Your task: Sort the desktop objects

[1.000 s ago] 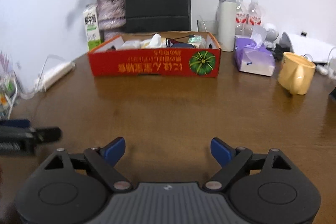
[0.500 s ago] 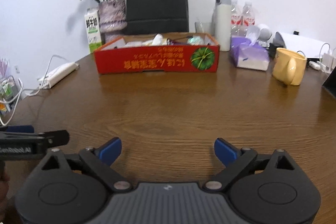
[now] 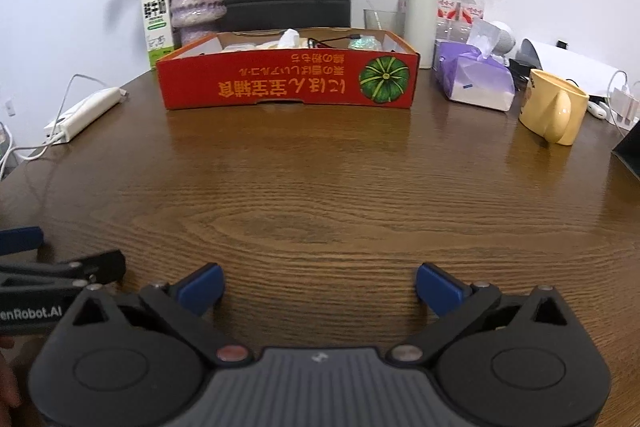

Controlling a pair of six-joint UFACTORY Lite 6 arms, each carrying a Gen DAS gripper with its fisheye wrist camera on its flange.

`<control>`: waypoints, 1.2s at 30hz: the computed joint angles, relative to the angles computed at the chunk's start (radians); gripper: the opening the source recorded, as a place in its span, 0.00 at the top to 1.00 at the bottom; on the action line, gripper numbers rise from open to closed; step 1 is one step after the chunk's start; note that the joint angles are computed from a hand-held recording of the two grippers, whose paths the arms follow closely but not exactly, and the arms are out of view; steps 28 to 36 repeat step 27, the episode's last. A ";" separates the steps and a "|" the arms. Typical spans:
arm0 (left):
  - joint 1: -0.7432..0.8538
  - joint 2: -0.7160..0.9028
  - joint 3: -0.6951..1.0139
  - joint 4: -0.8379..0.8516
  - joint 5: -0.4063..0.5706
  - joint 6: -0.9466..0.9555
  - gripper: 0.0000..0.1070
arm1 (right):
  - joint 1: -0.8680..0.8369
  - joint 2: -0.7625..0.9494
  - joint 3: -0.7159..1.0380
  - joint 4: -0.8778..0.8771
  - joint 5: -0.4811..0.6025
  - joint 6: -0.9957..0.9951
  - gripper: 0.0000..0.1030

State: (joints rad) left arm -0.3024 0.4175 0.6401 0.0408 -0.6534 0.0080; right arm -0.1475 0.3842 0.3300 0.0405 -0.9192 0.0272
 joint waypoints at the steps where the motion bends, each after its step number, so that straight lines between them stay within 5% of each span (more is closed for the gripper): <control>1: 0.002 0.002 0.003 0.006 0.001 -0.002 0.04 | 0.000 0.002 0.000 -0.001 -0.004 -0.001 0.00; 36: 0.005 0.057 0.096 0.016 0.047 -0.011 0.04 | -0.033 0.035 0.056 -0.060 0.015 -0.006 0.00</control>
